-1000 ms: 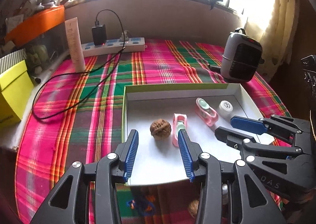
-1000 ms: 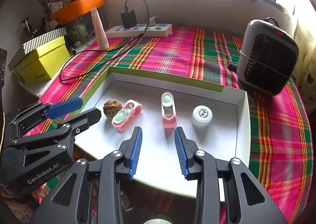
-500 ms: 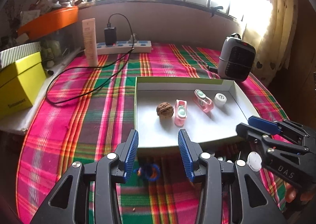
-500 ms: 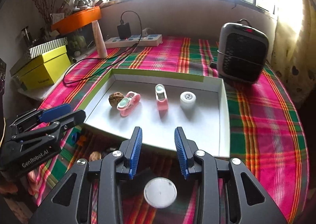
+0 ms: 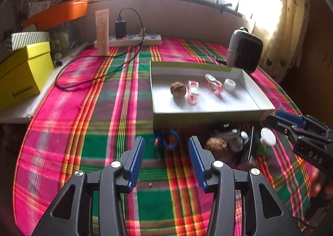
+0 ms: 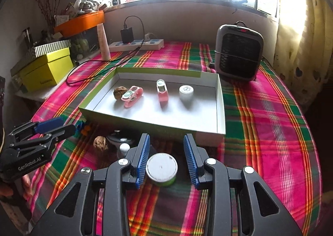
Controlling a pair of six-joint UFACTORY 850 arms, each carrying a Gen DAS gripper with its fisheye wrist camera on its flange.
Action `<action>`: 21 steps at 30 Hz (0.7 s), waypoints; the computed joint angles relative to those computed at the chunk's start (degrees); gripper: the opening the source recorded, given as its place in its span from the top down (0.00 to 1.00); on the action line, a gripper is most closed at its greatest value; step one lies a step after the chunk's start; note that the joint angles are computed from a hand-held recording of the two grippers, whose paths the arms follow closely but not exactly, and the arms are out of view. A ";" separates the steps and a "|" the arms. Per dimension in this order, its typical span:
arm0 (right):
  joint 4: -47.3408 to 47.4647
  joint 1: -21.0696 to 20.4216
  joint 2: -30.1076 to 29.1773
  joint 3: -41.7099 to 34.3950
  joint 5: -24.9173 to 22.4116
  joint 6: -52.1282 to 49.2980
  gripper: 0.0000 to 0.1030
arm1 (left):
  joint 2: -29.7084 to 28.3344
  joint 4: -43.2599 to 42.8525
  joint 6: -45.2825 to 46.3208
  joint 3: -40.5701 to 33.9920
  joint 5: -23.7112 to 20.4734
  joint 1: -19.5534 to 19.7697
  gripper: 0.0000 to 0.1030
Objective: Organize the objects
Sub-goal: 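Withdraw both open tools from the box toward the remaining items, then grasp the white-lidded green spool with the right tool while the left tool grasps the blue cord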
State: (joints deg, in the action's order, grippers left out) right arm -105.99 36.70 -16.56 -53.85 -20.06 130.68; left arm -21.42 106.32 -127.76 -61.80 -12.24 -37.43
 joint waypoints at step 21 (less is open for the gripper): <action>-6.76 0.02 1.98 4.85 0.28 8.32 0.56 | -4.56 -14.13 13.68 -4.10 3.67 1.51 0.55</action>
State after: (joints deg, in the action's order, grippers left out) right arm -112.74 36.72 -14.58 -49.00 -19.77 139.00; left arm -25.98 92.20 -114.08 -65.90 -8.57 -35.92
